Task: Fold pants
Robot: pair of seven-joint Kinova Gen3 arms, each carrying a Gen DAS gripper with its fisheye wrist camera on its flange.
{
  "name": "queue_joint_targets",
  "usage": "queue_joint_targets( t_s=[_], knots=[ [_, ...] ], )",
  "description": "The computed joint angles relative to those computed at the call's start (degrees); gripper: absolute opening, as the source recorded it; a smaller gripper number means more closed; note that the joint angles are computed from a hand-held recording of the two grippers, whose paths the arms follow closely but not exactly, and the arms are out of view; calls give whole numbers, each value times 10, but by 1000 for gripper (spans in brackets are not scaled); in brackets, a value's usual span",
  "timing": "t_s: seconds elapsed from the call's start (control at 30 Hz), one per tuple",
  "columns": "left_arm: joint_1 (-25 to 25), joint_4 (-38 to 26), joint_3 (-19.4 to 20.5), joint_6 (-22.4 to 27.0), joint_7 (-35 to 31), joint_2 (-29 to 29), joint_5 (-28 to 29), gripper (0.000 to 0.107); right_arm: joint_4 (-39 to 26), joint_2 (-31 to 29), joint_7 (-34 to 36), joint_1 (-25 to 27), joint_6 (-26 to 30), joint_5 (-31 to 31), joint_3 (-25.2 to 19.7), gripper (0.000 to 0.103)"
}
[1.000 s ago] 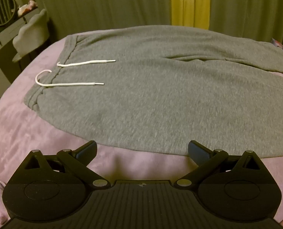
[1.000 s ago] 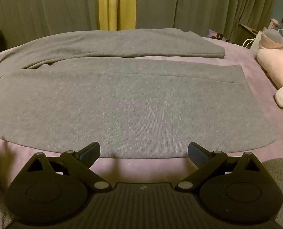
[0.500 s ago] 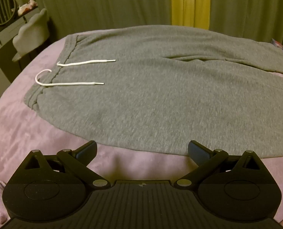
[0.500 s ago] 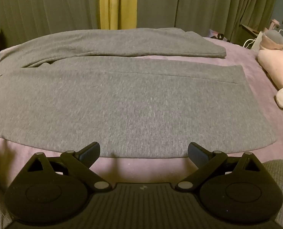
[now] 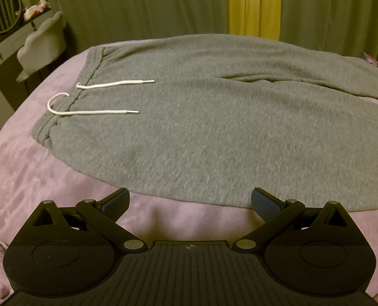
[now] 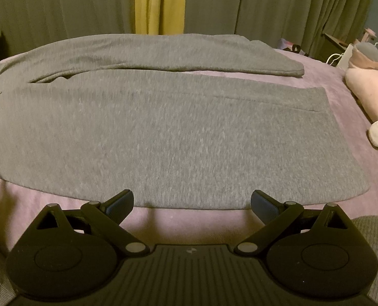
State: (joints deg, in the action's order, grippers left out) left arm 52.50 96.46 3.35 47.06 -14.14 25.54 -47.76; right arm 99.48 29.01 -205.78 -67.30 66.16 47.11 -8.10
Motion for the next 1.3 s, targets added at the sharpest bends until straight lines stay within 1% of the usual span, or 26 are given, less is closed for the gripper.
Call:
queue_joint_targets(
  t_s=[0.27,0.47,0.6,0.8,0.9,1.0,1.03,1.07,1.1,1.2,1.23,1.27,1.3],
  knots=[
    [5,-7,0,9,-2,7,-3,103,-1,3,17,12,-18,-9,0,99],
    [2,-19,2,21,-20,11,9,103,14,-7,6,17,-46,-10,5,99],
    [7,-18,-1,22,-17,12,3,103,20,-12,-8,13,-47,-1,4,99],
    [3,-27,2,30,-37,17,15,103,29,-14,-16,13,-53,14,1,99],
    [3,-26,1,28,-41,15,17,103,44,-22,-40,11,-69,32,4,99],
    [2,-33,1,38,-42,16,26,103,57,-24,-81,-25,-70,37,46,99],
    [4,-36,-2,43,-37,18,26,103,67,-27,-104,-24,-78,44,48,99],
    [6,-43,-3,52,-32,21,27,103,80,-32,-127,-12,-95,50,43,99],
    [5,-51,-3,61,-31,25,32,103,94,-38,-146,10,-118,56,31,99],
    [-4,-85,-5,83,-35,41,48,103,132,-50,-215,90,-188,81,-20,99],
    [-11,-100,-6,87,-39,48,57,103,142,-54,-232,105,-208,89,-25,98],
    [-18,-114,-8,86,-40,56,64,103,146,-55,-239,111,-218,90,-21,98],
    [-23,-129,-12,85,-41,64,70,103,146,-54,-237,105,-219,89,-9,99]
  ],
)
